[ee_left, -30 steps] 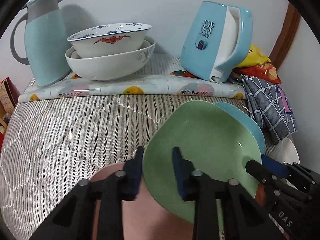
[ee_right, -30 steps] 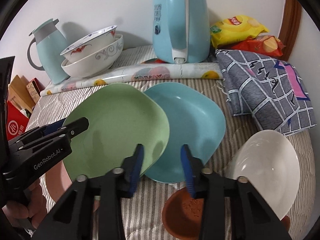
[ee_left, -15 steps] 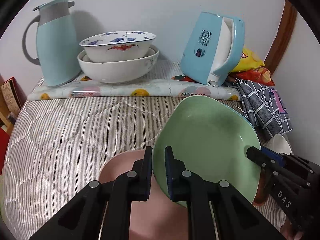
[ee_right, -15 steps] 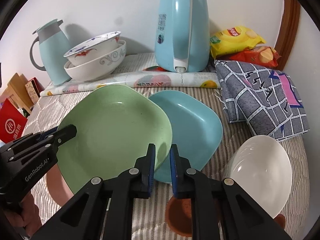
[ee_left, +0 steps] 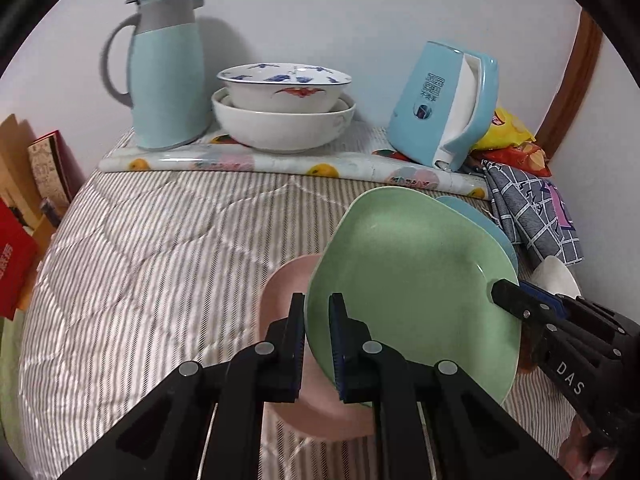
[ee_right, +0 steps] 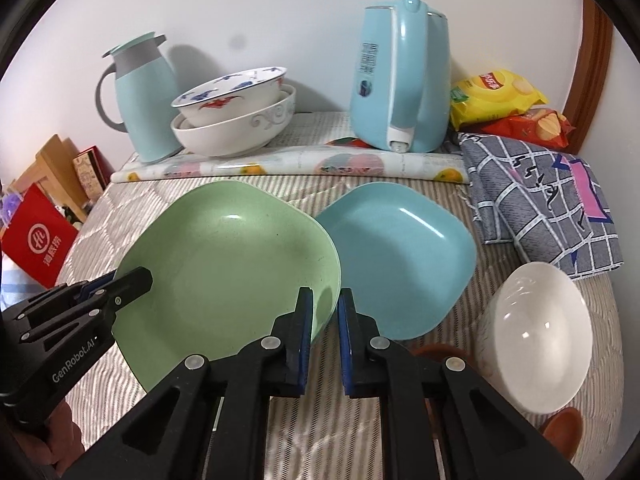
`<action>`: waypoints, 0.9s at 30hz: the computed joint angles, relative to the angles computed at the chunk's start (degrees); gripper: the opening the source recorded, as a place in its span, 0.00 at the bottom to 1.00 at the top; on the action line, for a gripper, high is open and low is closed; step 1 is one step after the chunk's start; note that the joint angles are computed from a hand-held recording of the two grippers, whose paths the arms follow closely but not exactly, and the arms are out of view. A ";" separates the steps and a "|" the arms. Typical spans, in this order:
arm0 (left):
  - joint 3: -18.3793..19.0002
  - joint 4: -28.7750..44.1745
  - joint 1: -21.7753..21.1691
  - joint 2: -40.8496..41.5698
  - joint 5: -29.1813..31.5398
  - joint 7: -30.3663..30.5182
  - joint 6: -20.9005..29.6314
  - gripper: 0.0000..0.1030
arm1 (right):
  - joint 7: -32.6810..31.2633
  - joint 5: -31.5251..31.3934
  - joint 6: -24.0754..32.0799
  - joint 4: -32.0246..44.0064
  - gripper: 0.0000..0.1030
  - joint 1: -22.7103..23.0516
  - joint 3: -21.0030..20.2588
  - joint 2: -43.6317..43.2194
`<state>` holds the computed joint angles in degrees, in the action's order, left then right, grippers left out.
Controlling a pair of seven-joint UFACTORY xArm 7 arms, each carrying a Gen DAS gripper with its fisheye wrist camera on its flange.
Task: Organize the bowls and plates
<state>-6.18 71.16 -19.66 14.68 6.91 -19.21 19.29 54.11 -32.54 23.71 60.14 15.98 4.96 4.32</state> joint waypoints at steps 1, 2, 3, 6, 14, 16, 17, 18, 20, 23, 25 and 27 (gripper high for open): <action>0.19 -0.72 0.01 -0.53 0.14 -0.23 -0.13 0.11 | 0.01 -0.03 0.03 0.10 0.12 0.13 0.11 0.17; 0.40 -1.40 0.02 -1.01 0.38 -0.54 -0.20 0.11 | -0.08 0.04 0.00 0.19 0.12 0.36 0.30 0.46; 0.54 -2.18 0.13 -1.52 0.56 -0.76 -0.38 0.11 | -0.16 0.12 -0.06 0.30 0.12 0.52 0.34 0.72; 0.44 -4.44 0.88 -2.70 0.12 -0.95 -1.19 0.11 | -0.31 0.10 -0.73 0.19 0.12 1.23 0.40 1.49; -0.61 -7.54 2.26 -3.05 -2.69 0.35 -2.48 0.11 | -1.01 0.18 -0.99 0.54 0.12 2.87 -0.49 3.78; -0.73 -7.74 2.38 -2.78 -3.21 0.81 -2.78 0.11 | -0.91 0.11 -1.02 0.87 0.12 3.06 -0.80 4.18; -1.01 -7.85 2.72 -2.65 -4.05 1.47 -3.16 0.11 | -0.98 -0.06 -1.00 1.15 0.12 3.17 -0.95 4.46; -1.07 -7.99 2.81 -2.60 -4.42 1.80 -3.39 0.11 | -0.80 -0.57 -0.97 1.48 0.12 3.36 -1.18 4.74; -1.01 -7.90 2.82 -2.37 -4.67 2.27 -3.38 0.11 | -0.57 -1.56 -0.67 2.24 0.12 3.74 -1.55 5.35; -1.06 -7.48 2.81 -1.84 -5.10 2.84 -3.17 0.12 | -0.77 -2.00 -0.12 3.45 0.12 4.09 -1.91 6.35; -1.08 -7.44 2.84 -1.51 -5.45 3.21 -3.38 0.12 | -1.34 -1.72 -0.16 4.16 0.12 4.08 -2.12 7.04; -1.33 -7.55 3.09 -1.46 -6.07 4.06 -3.69 0.12 | -2.02 -1.17 -0.31 4.86 0.12 4.09 -2.33 7.70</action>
